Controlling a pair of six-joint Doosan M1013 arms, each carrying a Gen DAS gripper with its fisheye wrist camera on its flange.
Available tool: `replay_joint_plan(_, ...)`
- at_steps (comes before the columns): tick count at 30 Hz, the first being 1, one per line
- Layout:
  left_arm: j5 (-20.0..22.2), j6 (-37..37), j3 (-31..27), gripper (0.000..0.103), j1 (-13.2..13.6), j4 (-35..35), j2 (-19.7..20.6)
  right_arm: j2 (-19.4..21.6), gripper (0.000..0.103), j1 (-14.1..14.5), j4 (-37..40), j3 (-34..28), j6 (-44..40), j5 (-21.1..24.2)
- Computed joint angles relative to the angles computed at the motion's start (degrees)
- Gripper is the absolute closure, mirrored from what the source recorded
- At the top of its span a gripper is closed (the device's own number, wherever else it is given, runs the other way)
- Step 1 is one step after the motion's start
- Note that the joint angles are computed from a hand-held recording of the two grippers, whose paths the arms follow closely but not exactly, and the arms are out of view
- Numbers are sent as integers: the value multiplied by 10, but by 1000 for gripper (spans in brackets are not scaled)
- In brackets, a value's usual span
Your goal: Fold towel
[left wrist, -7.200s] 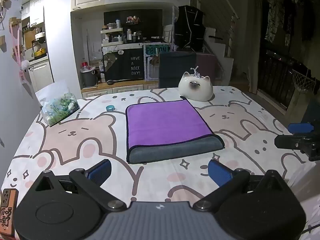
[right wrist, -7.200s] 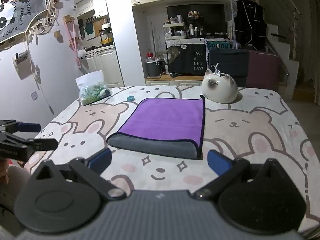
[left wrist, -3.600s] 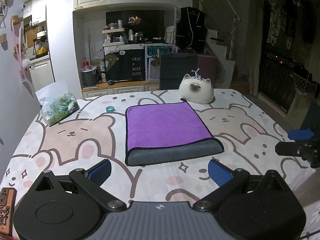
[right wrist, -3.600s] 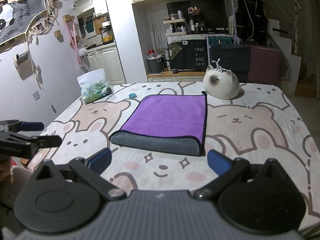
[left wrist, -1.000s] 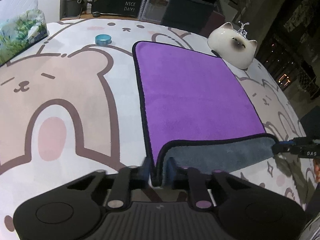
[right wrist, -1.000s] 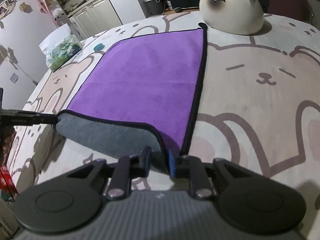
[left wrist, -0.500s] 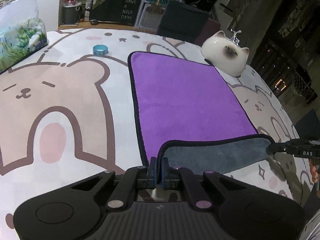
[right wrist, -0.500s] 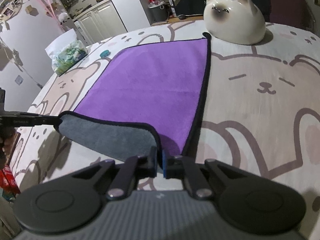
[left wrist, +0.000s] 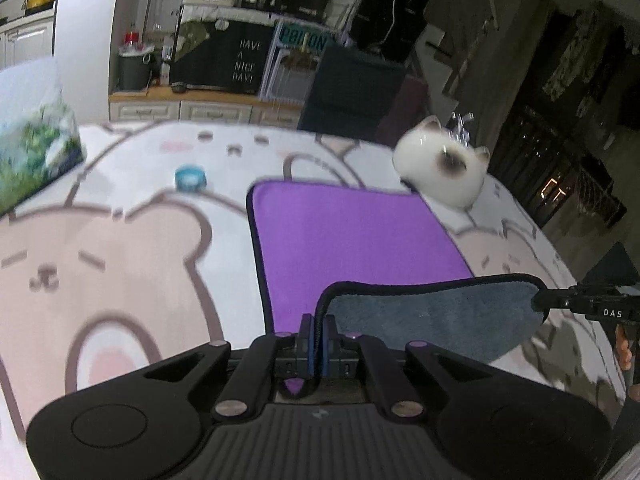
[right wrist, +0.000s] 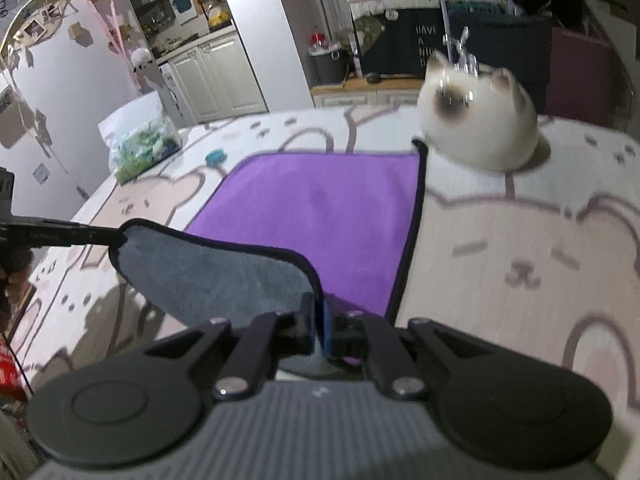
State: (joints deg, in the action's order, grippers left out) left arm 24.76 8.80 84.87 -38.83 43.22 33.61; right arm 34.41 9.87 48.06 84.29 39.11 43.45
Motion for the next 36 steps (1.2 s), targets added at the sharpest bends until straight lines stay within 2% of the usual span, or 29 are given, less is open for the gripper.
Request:
replay_joint_plan(9, -2, 75, -57, 99, 36, -26, 27, 49, 98, 7, -19, -94, 26, -11)
replay_joint_plan(20, 8, 160, -124, 99, 66, -85, 68, 111, 98, 12, -54, -192, 82, -5)
replay_joint_plan(36, 82, 261, -225, 99, 87, -160, 127, 172, 98, 22, -125, -289, 168, 18)
